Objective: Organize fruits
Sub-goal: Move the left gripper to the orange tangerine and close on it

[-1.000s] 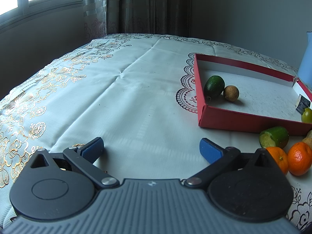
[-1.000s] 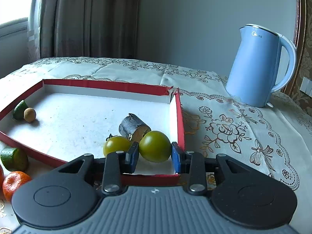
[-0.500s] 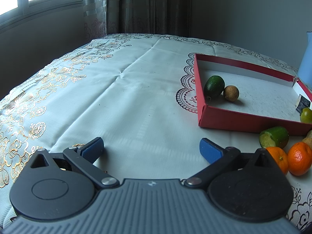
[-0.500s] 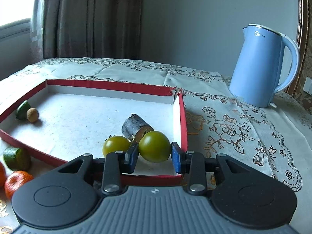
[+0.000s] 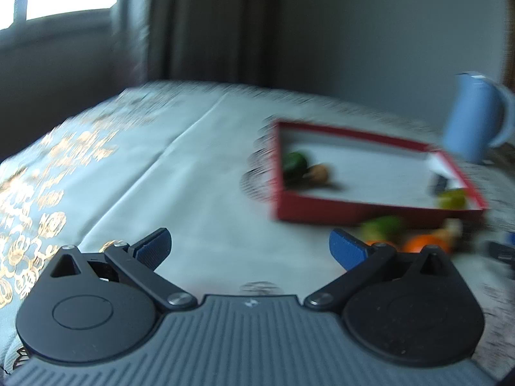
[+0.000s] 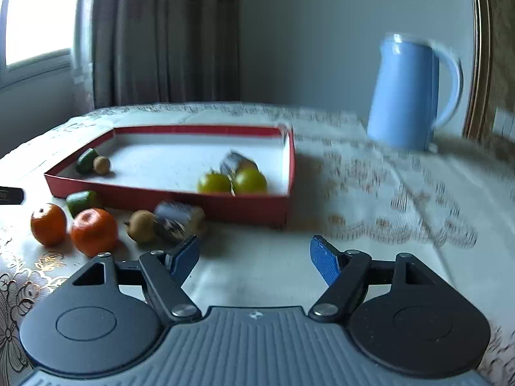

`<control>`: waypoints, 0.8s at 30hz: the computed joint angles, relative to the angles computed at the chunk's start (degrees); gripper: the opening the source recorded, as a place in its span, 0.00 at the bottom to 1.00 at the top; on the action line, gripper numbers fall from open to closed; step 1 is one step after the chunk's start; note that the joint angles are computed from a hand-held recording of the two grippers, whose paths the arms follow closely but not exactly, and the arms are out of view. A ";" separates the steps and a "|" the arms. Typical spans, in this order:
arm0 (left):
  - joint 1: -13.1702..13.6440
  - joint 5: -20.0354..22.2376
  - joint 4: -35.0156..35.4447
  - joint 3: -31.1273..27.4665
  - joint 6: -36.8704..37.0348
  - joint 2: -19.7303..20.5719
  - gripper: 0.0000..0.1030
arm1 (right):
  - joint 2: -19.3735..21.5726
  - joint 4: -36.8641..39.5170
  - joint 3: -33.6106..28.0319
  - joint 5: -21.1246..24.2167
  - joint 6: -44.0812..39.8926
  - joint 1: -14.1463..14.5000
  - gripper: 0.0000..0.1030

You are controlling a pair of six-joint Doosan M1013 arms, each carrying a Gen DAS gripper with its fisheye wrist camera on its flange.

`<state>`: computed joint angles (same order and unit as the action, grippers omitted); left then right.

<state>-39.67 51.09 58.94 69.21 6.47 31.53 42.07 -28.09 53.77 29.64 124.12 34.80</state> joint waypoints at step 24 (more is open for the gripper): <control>-0.84 -0.23 -7.23 -7.96 15.09 5.50 0.85 | 0.66 10.72 -1.29 2.38 -4.87 -1.26 0.86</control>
